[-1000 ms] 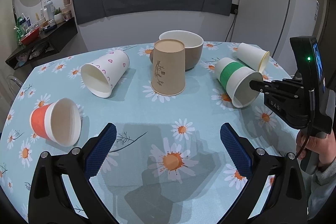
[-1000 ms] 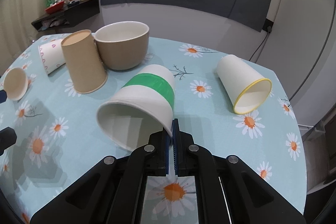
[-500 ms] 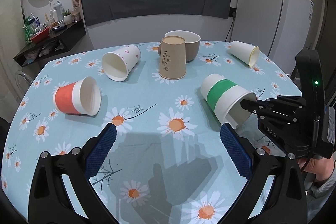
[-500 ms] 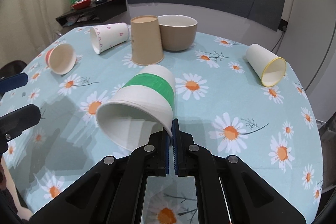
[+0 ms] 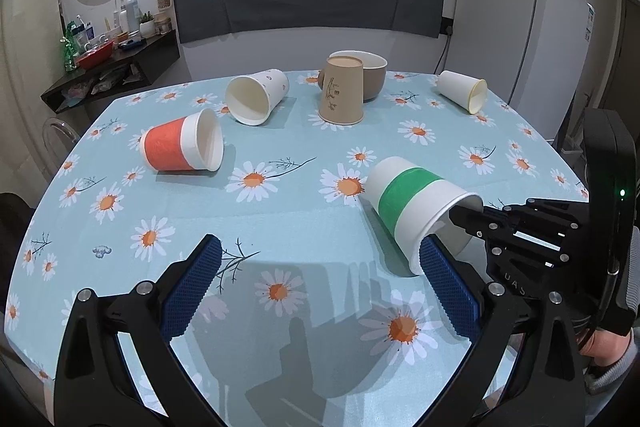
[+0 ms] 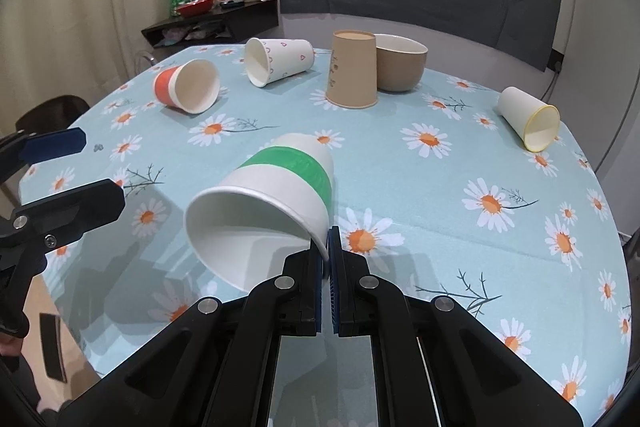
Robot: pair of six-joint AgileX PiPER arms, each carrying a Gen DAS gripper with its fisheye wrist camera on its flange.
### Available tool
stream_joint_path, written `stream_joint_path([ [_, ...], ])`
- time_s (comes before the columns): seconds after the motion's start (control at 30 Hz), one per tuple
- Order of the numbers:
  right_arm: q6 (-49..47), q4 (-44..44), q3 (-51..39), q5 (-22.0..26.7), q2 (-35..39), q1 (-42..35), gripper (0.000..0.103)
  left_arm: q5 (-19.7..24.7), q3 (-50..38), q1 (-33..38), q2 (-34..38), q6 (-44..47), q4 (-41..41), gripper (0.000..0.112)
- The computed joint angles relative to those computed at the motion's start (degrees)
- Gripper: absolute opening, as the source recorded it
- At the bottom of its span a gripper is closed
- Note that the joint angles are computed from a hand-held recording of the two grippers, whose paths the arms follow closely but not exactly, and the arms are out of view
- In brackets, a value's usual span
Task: Flip cup upside down
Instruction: 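Lift the green-banded cup with the right gripper and pull it closer, then rotate the cup rim-down with the right gripper while the left gripper approaches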
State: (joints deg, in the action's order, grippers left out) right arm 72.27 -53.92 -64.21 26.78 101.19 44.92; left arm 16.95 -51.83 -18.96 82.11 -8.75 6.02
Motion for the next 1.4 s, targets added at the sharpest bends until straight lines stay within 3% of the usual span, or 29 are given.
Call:
stream_joint_path([
  [0.37,6.0,-4.9,2.3,2.4,-0.9,3.2,0.008,0.4,1.4,-0.2,-1.3,1.8,-2.5,0.097],
  [0.43,5.7,-4.7,2.7,2.2,-1.3,3.0,0.021,0.8,1.0,0.1,-1.1,3.3,-4.4,0.097],
  [0.5,8.9,-8.0,3.6,3.8,-1.8,3.7,0.073,1.4,0.3,0.4,-0.6,4.8,-6.1,0.097],
  [0.53,11.0,-10.4,4.5,4.4,-2.4,4.2,0.076,1.7,-0.1,0.5,-0.3,5.2,-6.6,0.097],
  [0.63,8.9,-9.0,4.9,4.9,-3.1,4.2,0.078,2.8,-1.6,0.3,0.7,4.1,-5.9,0.097],
  [0.7,8.4,-8.6,5.1,5.4,-3.2,4.1,0.085,3.8,-2.8,0.5,1.6,5.4,-7.8,0.097],
  [1.03,5.3,-6.5,8.8,3.9,-4.9,1.7,0.087,11.1,-10.6,0.9,7.4,6.7,-13.6,0.097],
  [1.4,-3.1,-2.4,13.3,-0.8,-10.3,-1.6,0.088,23.9,-23.4,2.9,18.1,7.6,-25.0,0.097],
])
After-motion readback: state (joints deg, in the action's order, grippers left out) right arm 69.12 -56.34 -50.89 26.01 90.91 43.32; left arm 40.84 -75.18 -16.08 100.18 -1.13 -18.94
